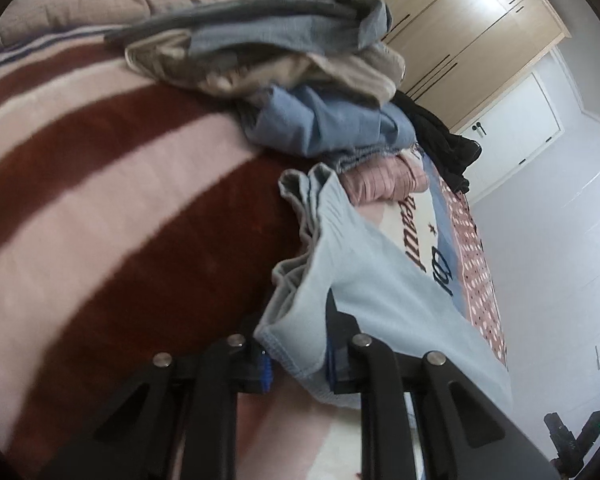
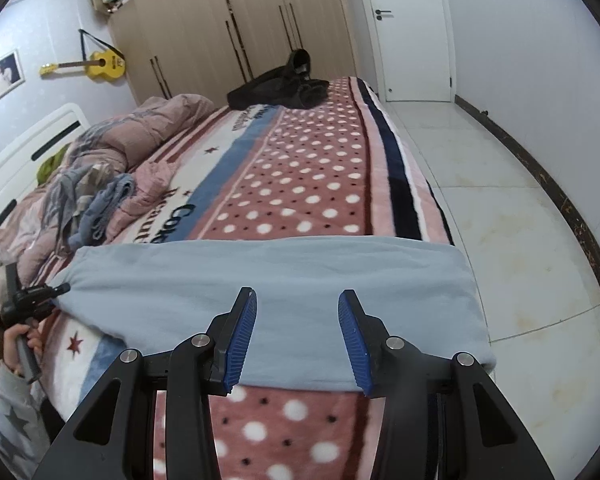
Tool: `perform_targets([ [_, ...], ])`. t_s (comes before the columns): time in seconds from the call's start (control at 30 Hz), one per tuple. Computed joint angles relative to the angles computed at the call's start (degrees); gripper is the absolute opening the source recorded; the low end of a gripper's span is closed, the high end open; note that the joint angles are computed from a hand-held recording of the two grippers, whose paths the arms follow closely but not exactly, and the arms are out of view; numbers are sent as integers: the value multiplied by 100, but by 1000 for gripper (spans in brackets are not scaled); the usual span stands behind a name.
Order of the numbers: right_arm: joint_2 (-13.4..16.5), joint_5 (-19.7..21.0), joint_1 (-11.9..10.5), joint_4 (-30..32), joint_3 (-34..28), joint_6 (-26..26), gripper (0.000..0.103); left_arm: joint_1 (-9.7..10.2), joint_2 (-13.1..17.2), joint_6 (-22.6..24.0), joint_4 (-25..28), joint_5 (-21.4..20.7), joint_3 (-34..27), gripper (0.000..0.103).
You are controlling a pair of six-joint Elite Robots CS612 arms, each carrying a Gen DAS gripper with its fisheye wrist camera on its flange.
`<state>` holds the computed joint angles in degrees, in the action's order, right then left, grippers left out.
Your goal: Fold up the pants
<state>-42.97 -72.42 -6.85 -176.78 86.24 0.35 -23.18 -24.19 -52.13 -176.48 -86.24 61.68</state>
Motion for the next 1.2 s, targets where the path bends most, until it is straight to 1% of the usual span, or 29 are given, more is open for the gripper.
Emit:
perform_targets([
  [0.07, -74, 27, 31, -72, 96, -11, 38, 29, -86, 71, -36, 146, 136, 15],
  [0.17, -191, 28, 82, -176, 231, -35, 38, 110, -130, 36, -118, 118, 232, 15],
  [0.23, -272, 22, 123, -254, 313, -69, 38, 149, -195, 37, -105, 278, 354, 15],
  [0.3, -326, 15, 155, -300, 355, -90, 38, 203, -263, -54, -165, 422, 504, 15],
  [0.37, -382, 22, 185, -326, 393, -126, 38, 287, -314, -136, -209, 468, 621, 15],
  [0.47, -455, 6, 238, -337, 437, -210, 38, 384, -462, -98, -62, 968, 860, 15],
  [0.57, -502, -18, 295, -322, 452, -269, 38, 538, -595, -320, -19, 1254, 1111, 15],
  [0.63, -527, -45, 327, -325, 458, -321, 38, 609, -661, -373, 56, 1437, 1223, 15],
  [0.67, -537, -69, 344, -323, 456, -342, 38, 642, -684, -384, 62, 1443, 1271, 15],
  [0.7, -547, -85, 360, -334, 462, -365, 38, 687, -704, -402, 102, 1296, 1307, 16],
  [0.73, -553, -82, 369, -339, 462, -379, 38, 743, -693, -444, 115, 1007, 1305, 18],
  [0.77, -559, -77, 378, -341, 462, -385, 38, 756, -690, -495, 140, 901, 1311, 22],
  [0.8, -562, -72, 385, -344, 459, -387, 38, 748, -700, -533, 160, 902, 1345, 37],
  [0.83, -559, -69, 392, -345, 450, -386, 38, 720, -715, -589, 186, 970, 1387, 47],
  [0.87, -551, -66, 400, -338, 434, -387, 38, 704, -725, -658, 97, 981, 1448, 63],
  [0.9, -543, -64, 406, -331, 422, -388, 38, 699, -721, -805, -144, 849, 1526, 70],
  [0.93, -535, -53, 411, -317, 407, -386, 38, 733, -686, -1001, -490, 550, 1588, 70],
  [1.0, -511, 26, 411, -272, 367, -393, 38, 753, -645, -1337, -747, 308, 1614, 70],
  [1.07, -485, 76, 425, -259, 326, -415, 38, 747, -622, -1696, -925, 256, 1656, 70],
  [1.1, -478, 96, 430, -262, 318, -427, 38, 741, -598, -1789, -1017, 268, 1651, 70],
  [1.2, -446, 107, 458, -246, 261, -485, 38, 739, -517, -1794, -939, 248, 1480, 70],
])
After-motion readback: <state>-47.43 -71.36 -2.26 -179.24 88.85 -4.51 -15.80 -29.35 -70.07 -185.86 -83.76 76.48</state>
